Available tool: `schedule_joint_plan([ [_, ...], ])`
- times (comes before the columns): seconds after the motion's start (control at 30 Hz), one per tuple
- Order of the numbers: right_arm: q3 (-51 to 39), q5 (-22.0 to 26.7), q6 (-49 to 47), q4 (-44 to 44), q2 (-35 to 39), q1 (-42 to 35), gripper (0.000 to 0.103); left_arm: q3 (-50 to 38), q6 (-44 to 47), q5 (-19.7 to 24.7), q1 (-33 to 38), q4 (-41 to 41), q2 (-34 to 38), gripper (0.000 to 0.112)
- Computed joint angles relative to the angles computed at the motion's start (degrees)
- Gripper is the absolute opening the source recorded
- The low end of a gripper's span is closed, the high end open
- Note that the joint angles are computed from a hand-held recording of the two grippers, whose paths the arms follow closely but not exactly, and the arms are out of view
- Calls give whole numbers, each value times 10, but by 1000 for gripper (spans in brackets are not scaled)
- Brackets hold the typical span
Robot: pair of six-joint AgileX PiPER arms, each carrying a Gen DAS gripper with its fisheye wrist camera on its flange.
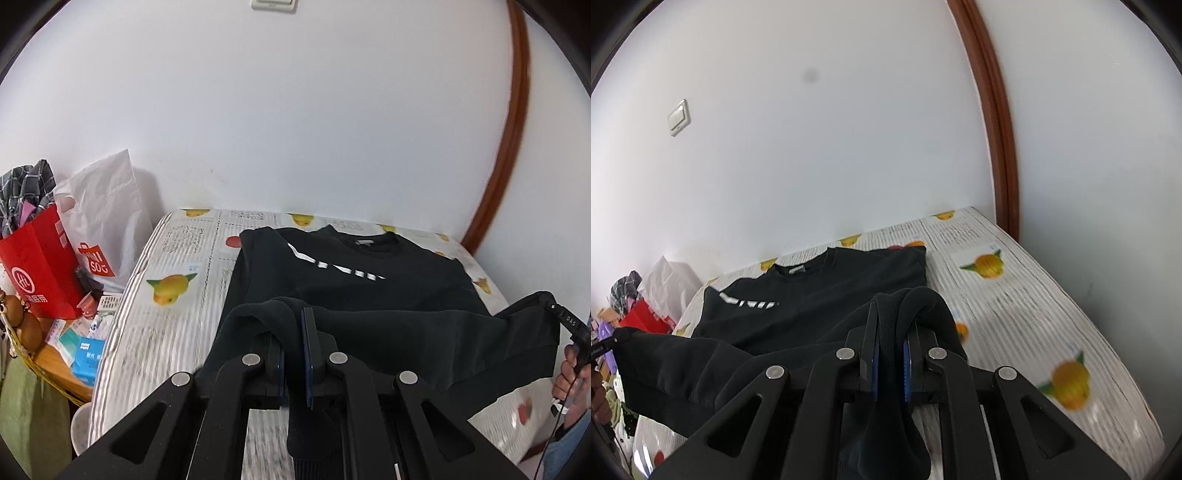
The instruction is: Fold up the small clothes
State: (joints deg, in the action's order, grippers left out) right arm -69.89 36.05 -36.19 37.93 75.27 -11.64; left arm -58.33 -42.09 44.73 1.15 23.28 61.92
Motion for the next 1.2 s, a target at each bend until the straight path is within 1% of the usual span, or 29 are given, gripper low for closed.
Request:
schedule_joint_plan([
  [0.1, -58, -11, 45, -40, 67, 28, 9, -18, 55, -39, 58, -60, 47, 8],
  [0.2, -116, -5, 78, -67, 132, 44, 9, -27, 126, -77, 112, -140, 88, 8],
  [0.3, -163, -6, 129, -117, 188, 67, 10, -36, 158, -89, 143, -176, 131, 8],
  [0.43, -224, 8, 197, -194, 261, 87, 10, -37, 187, -103, 169, -205, 179, 8],
  [0.57, -270, 30, 232, -222, 316, 89, 10, -34, 232, -114, 194, -248, 217, 11],
  [0.67, -283, 34, 242, -245, 334, 94, 11, -35, 266, -114, 207, -286, 240, 11],
  [0.73, -289, 37, 257, -273, 339, 101, 11, -34, 277, -115, 210, -298, 247, 11],
  [0.83, -295, 57, 259, -290, 333, 105, 15, -32, 286, -115, 209, -305, 246, 12],
  [0.87, -295, 66, 254, -290, 327, 105, 19, -30, 297, -111, 211, -314, 241, 13],
  [0.9, -289, 77, 240, -282, 317, 101, 27, -29, 309, -107, 215, -324, 237, 15],
  [0.93, -276, 81, 220, -270, 303, 95, 31, -24, 333, -103, 223, -347, 227, 17],
  [0.97, -249, 73, 189, -249, 279, 86, 34, -18, 360, -99, 231, -372, 218, 23],
  [1.0, -221, 62, 156, -228, 256, 77, 34, -11, 386, -93, 239, -394, 207, 27],
  [1.03, -185, 46, 115, -204, 227, 63, 34, -3, 399, -89, 243, -402, 194, 29],
  [1.1, -144, 29, 72, -176, 193, 41, 35, 17, 401, -85, 246, -393, 163, 29],
  [1.13, -134, 29, 57, -162, 184, 29, 35, 24, 395, -82, 248, -382, 151, 30],
  [1.17, -122, 30, 46, -145, 175, 12, 35, 32, 390, -79, 252, -374, 138, 35],
  [1.2, -116, 25, 57, -152, 172, 6, 35, 43, 395, -75, 261, -377, 125, 38],
])
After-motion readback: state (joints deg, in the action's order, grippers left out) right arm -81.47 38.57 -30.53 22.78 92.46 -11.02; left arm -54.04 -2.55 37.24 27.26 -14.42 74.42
